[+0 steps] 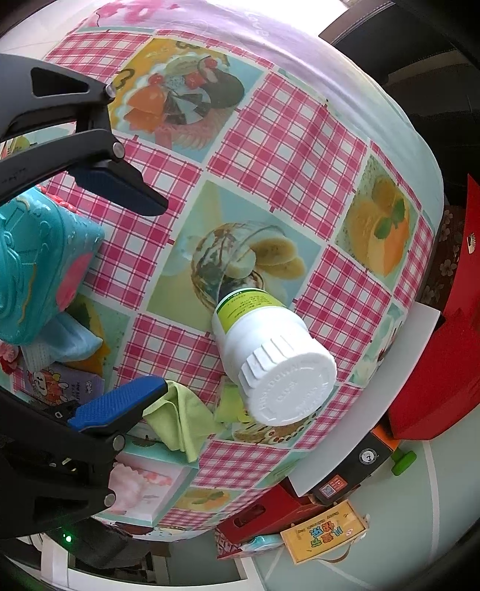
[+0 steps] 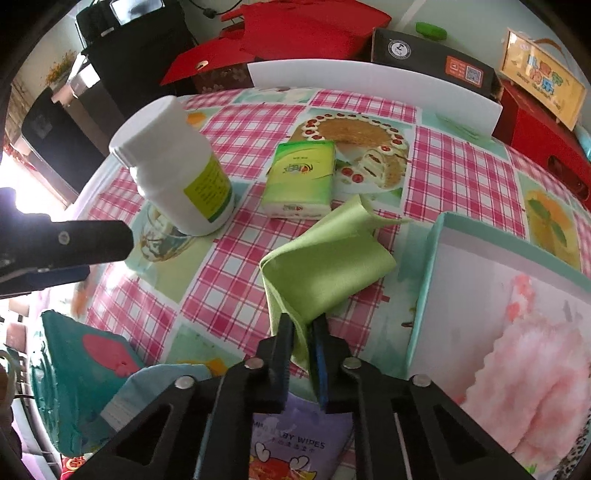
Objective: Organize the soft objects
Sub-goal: 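Grasp the light green cloth with the right tool and lift it, then grasp the blue face mask with the left tool while the right tool holds the cloth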
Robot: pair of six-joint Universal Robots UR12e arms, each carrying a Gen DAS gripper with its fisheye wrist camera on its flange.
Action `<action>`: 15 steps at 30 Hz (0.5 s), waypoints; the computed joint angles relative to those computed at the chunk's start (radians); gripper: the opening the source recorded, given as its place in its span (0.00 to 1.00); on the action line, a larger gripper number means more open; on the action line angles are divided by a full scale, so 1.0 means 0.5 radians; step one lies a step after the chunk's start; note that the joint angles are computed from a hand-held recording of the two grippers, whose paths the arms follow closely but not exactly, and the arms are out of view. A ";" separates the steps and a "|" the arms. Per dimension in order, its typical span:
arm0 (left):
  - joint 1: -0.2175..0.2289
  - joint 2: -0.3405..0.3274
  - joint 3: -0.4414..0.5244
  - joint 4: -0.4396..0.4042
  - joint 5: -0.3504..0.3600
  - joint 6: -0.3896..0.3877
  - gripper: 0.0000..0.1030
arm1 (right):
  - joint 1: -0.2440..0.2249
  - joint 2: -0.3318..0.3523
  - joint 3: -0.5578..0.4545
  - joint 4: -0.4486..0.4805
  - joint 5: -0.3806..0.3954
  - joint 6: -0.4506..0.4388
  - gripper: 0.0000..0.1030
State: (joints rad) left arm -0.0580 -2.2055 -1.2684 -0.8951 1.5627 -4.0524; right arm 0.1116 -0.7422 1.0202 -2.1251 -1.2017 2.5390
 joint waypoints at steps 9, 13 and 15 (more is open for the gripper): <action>-0.011 -0.007 0.022 0.020 0.001 0.056 0.86 | -0.034 -0.030 0.018 0.058 0.142 0.019 0.07; -0.010 -0.002 0.010 0.065 -0.040 0.056 0.86 | -0.062 -0.065 0.050 0.072 0.228 0.031 0.07; -0.010 0.001 0.003 0.091 -0.059 0.062 0.86 | -0.072 -0.081 0.068 0.060 0.252 0.042 0.07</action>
